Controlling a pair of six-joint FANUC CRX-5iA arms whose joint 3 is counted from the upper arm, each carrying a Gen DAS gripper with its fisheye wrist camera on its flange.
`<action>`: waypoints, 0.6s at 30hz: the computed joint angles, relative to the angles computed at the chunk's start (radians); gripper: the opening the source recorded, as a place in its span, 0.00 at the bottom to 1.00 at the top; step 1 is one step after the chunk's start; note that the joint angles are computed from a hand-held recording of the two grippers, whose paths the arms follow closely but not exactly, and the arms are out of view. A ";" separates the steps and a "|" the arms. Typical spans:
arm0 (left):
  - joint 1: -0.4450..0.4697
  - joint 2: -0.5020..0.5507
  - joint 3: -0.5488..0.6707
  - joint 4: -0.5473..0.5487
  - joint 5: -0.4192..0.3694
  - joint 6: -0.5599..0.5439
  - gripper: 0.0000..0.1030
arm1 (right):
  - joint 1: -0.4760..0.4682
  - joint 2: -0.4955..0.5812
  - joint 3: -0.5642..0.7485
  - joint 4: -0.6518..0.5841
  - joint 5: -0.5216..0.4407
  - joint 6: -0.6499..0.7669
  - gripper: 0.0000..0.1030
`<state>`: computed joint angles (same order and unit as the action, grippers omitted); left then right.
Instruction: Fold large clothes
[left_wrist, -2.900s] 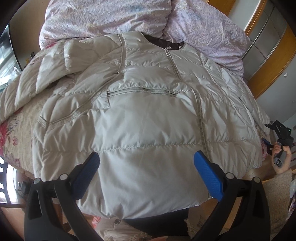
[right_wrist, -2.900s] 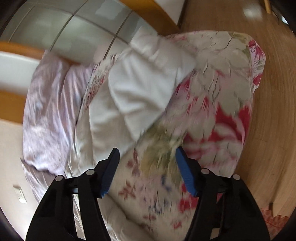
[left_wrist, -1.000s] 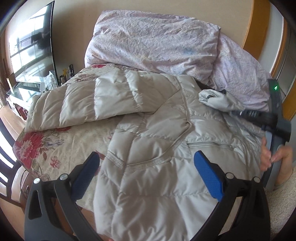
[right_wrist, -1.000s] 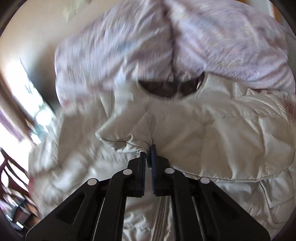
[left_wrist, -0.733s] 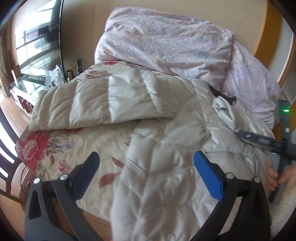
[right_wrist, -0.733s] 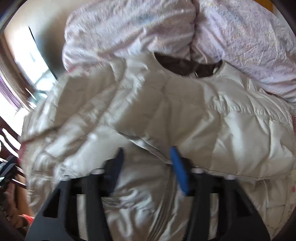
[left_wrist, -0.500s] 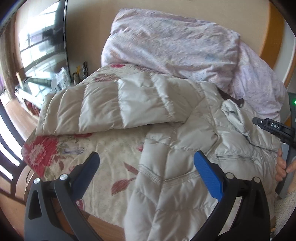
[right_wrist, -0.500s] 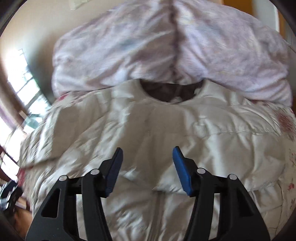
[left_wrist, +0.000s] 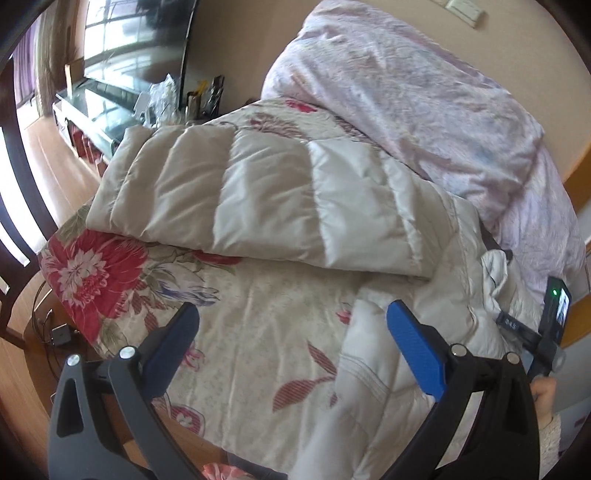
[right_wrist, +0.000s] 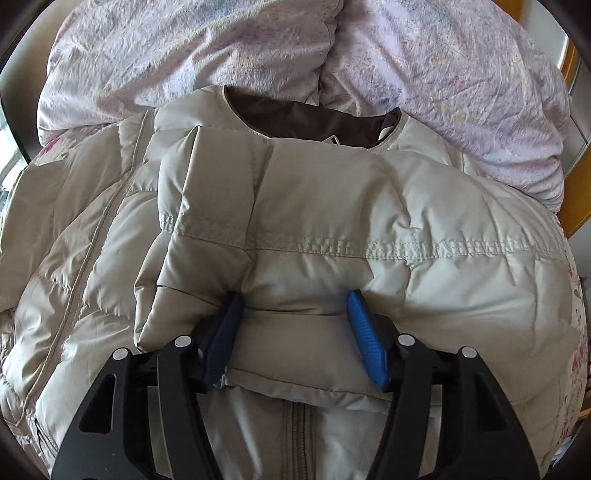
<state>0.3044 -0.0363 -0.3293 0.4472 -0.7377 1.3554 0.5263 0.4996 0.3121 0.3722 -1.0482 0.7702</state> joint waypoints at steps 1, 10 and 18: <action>0.002 0.008 0.009 -0.007 -0.006 0.012 0.98 | -0.006 0.002 0.007 -0.016 0.000 0.010 0.60; 0.087 0.086 0.041 0.070 -0.074 0.080 0.87 | -0.067 -0.161 -0.074 -0.284 0.083 0.024 0.70; 0.134 0.127 0.016 0.184 -0.050 0.107 0.87 | -0.083 -0.250 -0.139 -0.391 0.127 0.049 0.72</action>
